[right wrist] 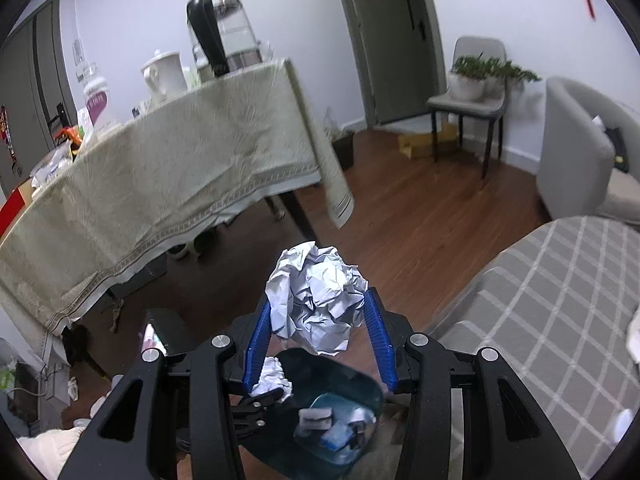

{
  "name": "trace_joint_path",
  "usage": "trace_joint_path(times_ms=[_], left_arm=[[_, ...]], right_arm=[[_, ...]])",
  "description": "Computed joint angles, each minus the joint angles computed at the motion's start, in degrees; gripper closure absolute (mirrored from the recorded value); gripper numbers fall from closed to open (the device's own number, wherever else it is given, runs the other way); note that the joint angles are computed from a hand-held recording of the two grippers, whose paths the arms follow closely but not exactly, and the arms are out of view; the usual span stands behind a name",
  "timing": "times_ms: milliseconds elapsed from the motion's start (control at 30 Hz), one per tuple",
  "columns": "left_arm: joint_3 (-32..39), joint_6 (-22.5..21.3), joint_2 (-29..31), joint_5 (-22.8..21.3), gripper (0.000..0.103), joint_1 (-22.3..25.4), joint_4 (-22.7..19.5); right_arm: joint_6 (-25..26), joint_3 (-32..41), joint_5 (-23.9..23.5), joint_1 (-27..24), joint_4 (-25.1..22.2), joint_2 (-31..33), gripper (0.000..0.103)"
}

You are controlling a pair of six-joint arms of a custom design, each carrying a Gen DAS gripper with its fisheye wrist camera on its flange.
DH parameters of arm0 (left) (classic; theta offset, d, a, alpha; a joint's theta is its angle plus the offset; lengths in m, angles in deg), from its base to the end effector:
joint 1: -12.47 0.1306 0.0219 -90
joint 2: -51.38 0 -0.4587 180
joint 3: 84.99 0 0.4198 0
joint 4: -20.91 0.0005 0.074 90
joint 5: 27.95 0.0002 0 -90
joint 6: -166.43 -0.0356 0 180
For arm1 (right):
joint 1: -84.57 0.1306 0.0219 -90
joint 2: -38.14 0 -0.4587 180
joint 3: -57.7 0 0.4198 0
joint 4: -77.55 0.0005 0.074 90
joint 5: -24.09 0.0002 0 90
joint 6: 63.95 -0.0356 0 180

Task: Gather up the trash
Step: 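Release the paper ball over the bin with the left tool while the right tool holds the foil, then lower the foil ball into the teal bin and open the right tool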

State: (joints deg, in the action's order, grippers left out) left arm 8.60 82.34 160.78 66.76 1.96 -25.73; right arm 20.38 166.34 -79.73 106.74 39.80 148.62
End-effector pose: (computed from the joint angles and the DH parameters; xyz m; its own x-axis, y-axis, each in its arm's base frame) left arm 0.6175 -0.1180 0.3517 -0.8897 0.0607 -0.4526 0.1282 0.9845 -0.1200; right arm 0.6318 0.2661 0.4775 -0.6403 -0.1573 -0.7518 -0.4760 0.8495 0.2276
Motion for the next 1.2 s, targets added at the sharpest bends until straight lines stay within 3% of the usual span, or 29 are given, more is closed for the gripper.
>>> trace_joint_path(times_ms=[267, 600, 833, 933, 1200], left_arm=[[0.1, -2.9, 3.5, 0.5, 0.045, 1.6, -7.7], [-1.0, -4.5, 3.9, 2.1, 0.036, 2.5, -9.6], [-2.1, -2.9, 1.9, 2.3, 0.03, 3.1, -6.2], [-3.2, -1.7, 0.3, 1.4, 0.03, 3.6, -2.9], [-4.9, -0.8, -3.2, 0.3, 0.038, 4.0, 4.8]], right_arm=[[0.4, 5.1, 1.0, 2.3, -8.7, 4.9, 0.057], [2.2, 8.8, 2.2, 4.7, -15.4, 9.6, 0.057], [2.4, 10.4, 3.3, 5.5, -18.9, 13.0, 0.057], [2.3, 10.3, 4.2, 5.5, -20.0, 13.8, 0.057], [1.5, 11.0, 3.3, 5.3, -23.2, 16.5, 0.057]])
